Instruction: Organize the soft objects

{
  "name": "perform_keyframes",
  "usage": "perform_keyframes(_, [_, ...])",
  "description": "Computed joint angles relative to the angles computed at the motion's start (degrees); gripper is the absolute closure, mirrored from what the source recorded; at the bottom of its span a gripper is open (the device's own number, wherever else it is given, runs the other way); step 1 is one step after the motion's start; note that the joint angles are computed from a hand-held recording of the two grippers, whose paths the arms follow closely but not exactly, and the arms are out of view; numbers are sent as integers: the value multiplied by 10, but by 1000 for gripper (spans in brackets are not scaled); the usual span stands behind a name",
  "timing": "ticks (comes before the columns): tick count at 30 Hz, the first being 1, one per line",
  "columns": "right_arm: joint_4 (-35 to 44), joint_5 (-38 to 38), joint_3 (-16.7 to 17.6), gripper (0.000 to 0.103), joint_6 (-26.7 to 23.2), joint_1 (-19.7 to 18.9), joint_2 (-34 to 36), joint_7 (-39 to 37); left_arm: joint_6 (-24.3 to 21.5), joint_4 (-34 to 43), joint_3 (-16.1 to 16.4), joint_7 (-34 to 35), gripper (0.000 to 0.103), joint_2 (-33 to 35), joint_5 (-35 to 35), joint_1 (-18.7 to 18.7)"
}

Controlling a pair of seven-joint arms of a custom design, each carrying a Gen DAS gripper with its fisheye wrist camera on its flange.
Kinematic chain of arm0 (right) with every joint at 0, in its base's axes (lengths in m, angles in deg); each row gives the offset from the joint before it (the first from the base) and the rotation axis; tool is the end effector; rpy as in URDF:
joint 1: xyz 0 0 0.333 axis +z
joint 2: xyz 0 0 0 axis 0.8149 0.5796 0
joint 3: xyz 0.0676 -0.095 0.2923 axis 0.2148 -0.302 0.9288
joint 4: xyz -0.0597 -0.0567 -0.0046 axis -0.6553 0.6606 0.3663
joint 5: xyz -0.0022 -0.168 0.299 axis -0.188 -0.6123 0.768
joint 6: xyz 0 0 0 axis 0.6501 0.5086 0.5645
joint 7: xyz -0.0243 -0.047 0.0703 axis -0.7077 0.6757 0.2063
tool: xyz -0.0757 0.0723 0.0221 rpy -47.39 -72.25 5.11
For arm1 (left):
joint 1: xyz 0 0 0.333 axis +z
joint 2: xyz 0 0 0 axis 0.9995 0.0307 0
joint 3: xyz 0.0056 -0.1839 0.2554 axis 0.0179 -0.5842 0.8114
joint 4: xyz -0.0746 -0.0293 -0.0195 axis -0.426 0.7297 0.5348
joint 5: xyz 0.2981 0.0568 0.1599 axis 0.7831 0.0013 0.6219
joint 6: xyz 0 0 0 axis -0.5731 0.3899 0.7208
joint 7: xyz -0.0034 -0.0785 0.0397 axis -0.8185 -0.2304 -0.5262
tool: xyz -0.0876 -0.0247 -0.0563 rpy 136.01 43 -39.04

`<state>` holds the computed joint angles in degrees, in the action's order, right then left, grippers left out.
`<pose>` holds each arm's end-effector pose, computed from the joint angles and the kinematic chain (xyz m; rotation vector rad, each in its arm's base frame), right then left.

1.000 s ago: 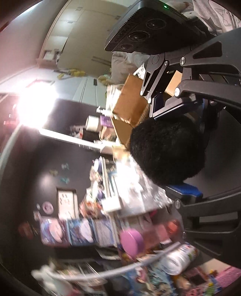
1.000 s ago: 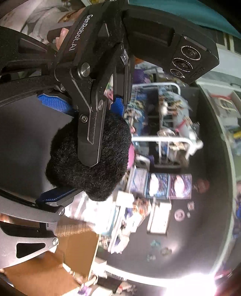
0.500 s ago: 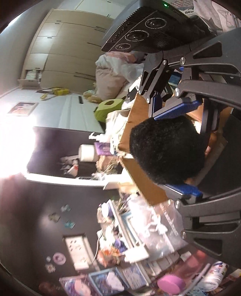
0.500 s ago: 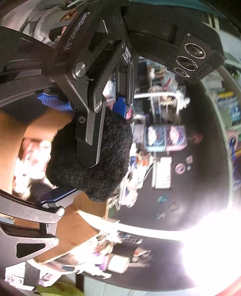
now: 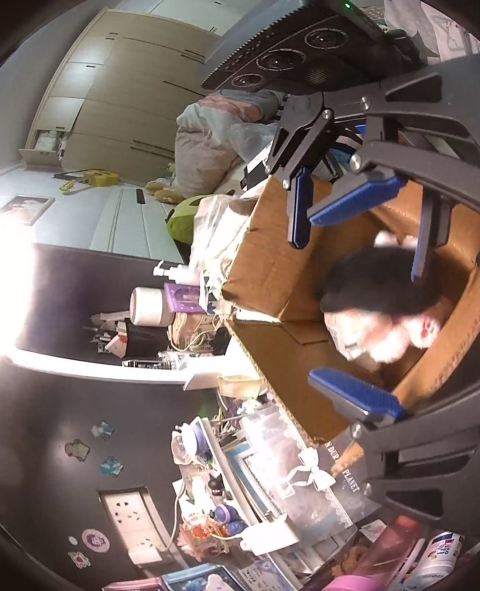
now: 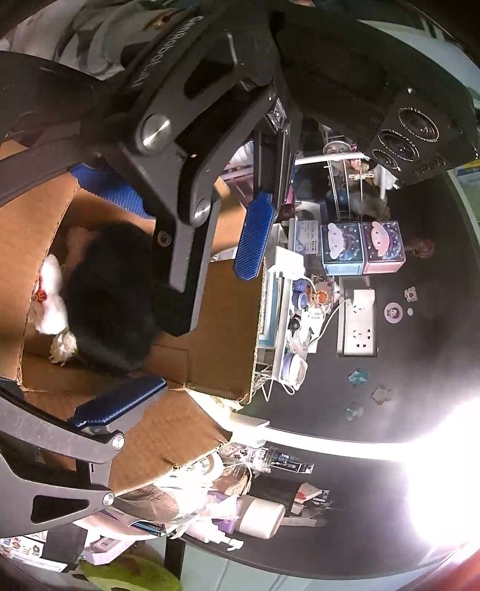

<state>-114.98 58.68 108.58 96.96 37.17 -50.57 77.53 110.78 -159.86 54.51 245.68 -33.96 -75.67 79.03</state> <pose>0.3846 0.1361 0.5598 -1.6203 1.5410 -0.9589 0.5138 -0.2252 0.5999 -0.5222 2.7332 -1.3520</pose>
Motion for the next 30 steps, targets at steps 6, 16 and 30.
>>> perform_keyframes(6, [-7,8,-21,17,32,19,2,-10,38,-32,11,2,10,-27,-36,8])
perform_keyframes(16, [-37,64,49,0,215,-57,-5,-107,240,-160,47,39,1,-118,-157,-7])
perform_keyframes(30, [-42,207,140,0,251,-84,0,-190,360,-221,81,83,1,-144,-234,-17])
